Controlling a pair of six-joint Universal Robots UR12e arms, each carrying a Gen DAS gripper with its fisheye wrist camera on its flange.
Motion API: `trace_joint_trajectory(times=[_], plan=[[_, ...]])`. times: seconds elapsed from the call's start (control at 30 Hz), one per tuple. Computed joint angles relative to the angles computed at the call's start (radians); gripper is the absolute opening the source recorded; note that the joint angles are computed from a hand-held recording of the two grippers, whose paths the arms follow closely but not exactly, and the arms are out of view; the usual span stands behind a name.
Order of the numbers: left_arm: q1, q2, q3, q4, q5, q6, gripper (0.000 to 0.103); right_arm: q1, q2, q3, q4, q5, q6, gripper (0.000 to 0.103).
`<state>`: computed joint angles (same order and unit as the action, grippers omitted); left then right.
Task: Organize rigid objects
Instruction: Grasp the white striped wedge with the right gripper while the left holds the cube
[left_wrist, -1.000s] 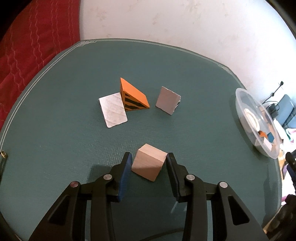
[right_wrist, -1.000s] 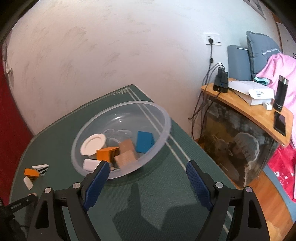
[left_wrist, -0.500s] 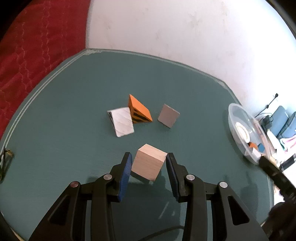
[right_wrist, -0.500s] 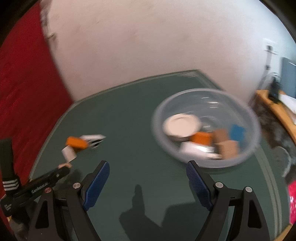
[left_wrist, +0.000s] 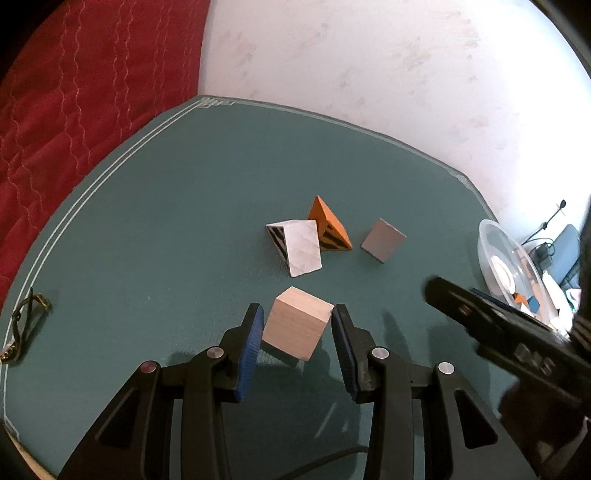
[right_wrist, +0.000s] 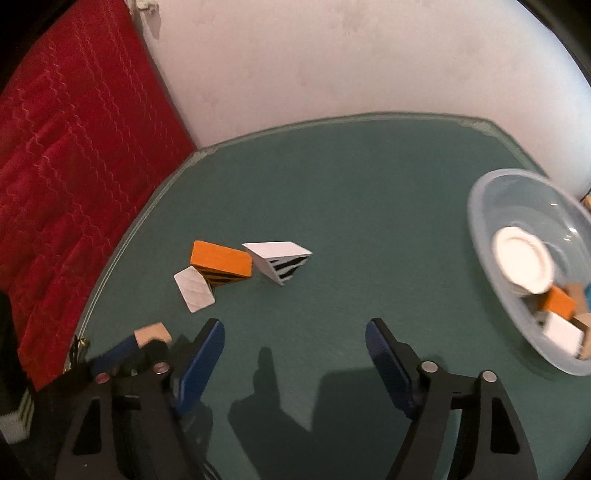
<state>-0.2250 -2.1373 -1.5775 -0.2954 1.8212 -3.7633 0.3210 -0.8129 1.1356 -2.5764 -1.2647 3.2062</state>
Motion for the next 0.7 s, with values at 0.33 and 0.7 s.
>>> trace_joint_trajectory(times=[0.33, 0.7], plan=[[0.011, -0.001, -0.002, -0.016, -0.037, -0.010, 0.039, 0.032, 0.076, -0.140, 0.081, -0.018, 0.002, 0.070], [0.014, -0.006, 0.003, -0.027, -0.051, -0.020, 0.039, 0.033, 0.134, -0.235, 0.140, -0.073, 0.019, 0.044]])
